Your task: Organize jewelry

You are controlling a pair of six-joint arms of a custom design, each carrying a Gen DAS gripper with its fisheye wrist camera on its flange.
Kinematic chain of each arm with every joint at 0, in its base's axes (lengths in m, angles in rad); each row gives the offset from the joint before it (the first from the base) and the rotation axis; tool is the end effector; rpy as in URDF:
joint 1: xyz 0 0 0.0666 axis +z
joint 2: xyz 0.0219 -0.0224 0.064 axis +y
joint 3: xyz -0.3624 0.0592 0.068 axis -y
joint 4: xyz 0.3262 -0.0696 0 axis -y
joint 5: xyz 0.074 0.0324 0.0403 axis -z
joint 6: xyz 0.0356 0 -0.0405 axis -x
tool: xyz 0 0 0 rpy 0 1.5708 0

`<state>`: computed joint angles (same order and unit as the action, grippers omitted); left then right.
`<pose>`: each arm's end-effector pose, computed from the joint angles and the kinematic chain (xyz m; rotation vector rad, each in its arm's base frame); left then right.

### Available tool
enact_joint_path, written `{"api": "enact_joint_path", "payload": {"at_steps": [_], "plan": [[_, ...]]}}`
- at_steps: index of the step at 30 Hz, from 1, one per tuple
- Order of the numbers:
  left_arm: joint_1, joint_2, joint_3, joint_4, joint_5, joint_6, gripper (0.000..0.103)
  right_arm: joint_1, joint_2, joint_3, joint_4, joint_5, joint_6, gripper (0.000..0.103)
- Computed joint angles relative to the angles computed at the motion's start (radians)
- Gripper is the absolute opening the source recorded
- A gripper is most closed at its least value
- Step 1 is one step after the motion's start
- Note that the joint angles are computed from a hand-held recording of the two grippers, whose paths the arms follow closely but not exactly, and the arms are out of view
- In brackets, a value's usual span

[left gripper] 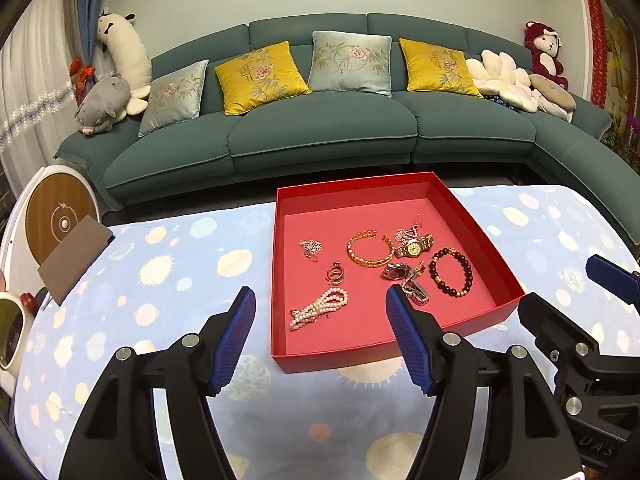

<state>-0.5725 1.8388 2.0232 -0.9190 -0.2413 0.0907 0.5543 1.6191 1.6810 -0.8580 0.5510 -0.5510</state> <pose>0.4957 -0.3099 0.4489 0.4242 2.2407 -0.0683 0.4400 0.2500 0.4348 0.2514 2.2118 -0.0585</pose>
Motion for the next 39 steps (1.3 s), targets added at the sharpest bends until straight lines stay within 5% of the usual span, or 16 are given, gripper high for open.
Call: {"api": "enact_joint_path", "payload": {"at_steps": [9, 39], "plan": [[0.022, 0.016, 0.000, -0.023, -0.004, 0.039, 0.077, -0.014, 0.057, 0.042, -0.035, -0.043, 0.000, 0.090], [0.010, -0.012, -0.059, -0.004, -0.060, 0.039, 0.081, 0.007, 0.042, 0.010, -0.038, -0.004, -0.011, 0.092]]}}
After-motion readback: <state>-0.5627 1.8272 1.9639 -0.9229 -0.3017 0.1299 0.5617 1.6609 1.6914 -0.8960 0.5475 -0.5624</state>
